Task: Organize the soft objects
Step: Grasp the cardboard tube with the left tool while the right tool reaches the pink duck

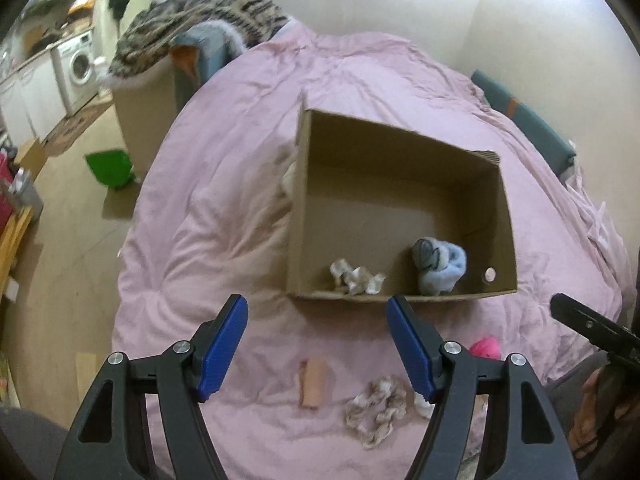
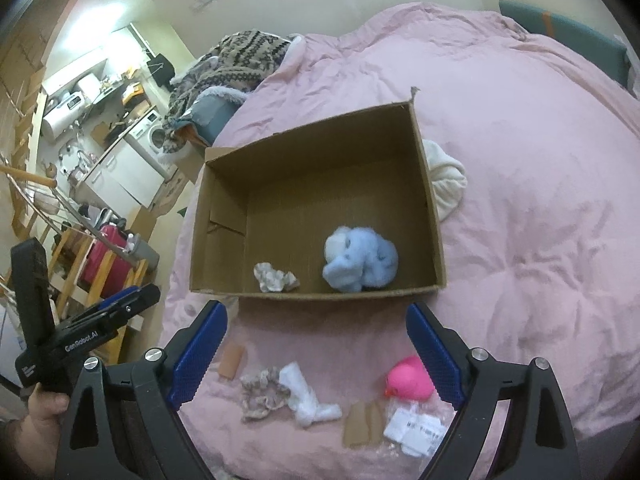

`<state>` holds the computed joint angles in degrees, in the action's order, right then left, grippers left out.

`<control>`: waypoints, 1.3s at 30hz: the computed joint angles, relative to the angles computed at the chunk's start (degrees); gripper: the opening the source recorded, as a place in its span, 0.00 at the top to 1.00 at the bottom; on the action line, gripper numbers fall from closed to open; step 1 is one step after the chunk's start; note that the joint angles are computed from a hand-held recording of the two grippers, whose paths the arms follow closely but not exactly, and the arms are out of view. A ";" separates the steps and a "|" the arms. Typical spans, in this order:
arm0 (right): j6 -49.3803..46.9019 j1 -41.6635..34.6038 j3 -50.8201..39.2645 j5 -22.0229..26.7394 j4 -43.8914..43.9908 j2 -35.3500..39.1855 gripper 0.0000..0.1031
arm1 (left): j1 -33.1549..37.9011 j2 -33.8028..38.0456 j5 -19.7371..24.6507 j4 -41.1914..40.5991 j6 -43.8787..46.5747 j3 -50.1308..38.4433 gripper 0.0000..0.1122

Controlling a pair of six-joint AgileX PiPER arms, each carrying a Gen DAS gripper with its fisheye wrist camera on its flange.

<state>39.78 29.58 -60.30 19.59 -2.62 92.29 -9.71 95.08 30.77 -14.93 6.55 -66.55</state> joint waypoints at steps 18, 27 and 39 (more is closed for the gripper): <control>-19.81 -7.86 8.27 -1.01 29.37 -1.22 0.06 | -2.34 21.91 18.28 1.36 -3.52 -14.41 0.67; -14.74 -8.55 6.24 1.61 25.67 2.35 0.06 | -5.74 22.77 17.70 7.53 -7.32 -13.47 0.92; -13.89 -8.72 -4.54 15.66 22.27 15.41 0.18 | -1.50 11.51 13.35 2.64 -5.29 -5.09 0.95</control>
